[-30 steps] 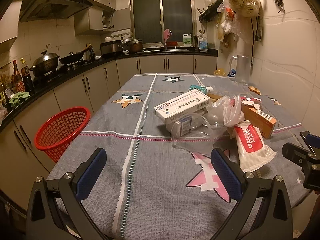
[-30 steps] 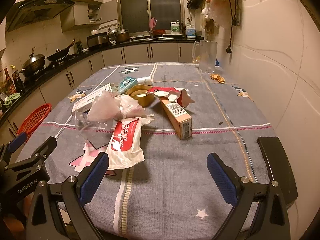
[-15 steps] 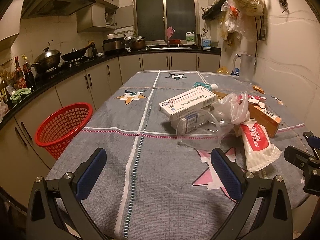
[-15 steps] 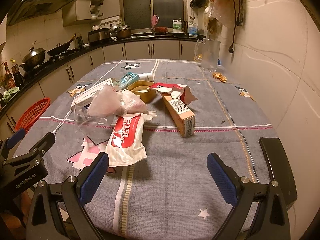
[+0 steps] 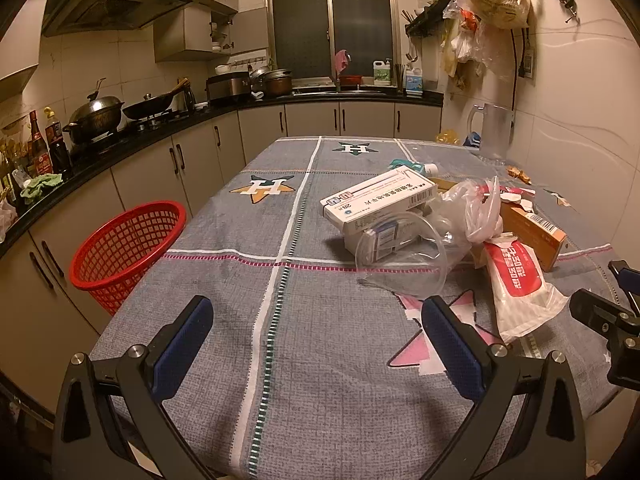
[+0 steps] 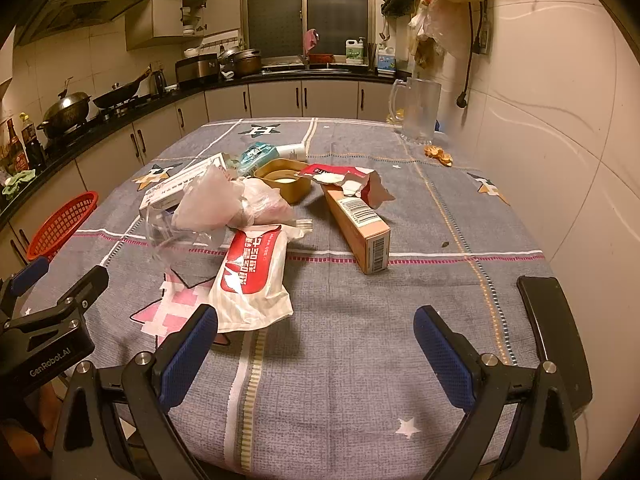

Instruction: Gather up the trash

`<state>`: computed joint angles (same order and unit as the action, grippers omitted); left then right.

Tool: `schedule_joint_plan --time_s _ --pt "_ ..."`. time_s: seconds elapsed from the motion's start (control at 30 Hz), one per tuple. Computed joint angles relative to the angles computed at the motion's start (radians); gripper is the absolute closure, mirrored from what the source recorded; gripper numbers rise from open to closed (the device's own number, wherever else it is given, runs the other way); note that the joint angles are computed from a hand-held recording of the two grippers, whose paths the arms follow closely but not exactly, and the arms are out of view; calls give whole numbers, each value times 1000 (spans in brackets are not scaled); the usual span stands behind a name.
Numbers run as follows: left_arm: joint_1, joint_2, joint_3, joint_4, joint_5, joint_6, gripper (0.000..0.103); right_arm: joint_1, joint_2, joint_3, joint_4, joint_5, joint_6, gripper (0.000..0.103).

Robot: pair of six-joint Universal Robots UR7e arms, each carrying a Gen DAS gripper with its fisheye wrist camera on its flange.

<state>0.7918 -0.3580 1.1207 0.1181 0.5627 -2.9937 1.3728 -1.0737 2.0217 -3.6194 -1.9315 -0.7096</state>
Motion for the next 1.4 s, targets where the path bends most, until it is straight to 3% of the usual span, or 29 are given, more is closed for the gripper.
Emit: schedule_joint_plan --time_s 0.3,0.47,0.57,0.73,0.87,1.07,1.1,1.23,1.27,1.33,1.37,1.4 --pt "-1 0 2 -5 14 15 0 -16 -20 -7 17 32 12 3" --pt "6 1 -25 37 66 19 0 -29 -36 -19 53 58 31 7" --pt "11 7 -61 77 107 17 0 -33 -47 -30 101 85 37 15" --pt "14 1 -86 81 155 51 1 -38 -76 -52 272 186 41 19" --pt "30 25 -160 177 200 10 17 -43 -74 -100 437 245 72 25" --pt "58 83 -292 346 276 -50 57 -44 -22 -184 554 230 123 35" --pt "63 97 -321 380 294 -61 58 -43 -14 -197 569 225 135 36" --pt "78 143 -423 488 372 -105 58 -33 26 -243 575 194 145 38" --pt "79 153 -443 504 380 -110 57 -32 34 -257 592 187 151 43" --pt "81 176 -491 544 403 -121 50 -35 44 -283 645 184 172 51" --pt "81 180 -499 550 407 -128 41 -39 47 -292 666 190 177 61" --pt "82 187 -512 556 410 -133 37 -40 52 -297 680 186 173 62"
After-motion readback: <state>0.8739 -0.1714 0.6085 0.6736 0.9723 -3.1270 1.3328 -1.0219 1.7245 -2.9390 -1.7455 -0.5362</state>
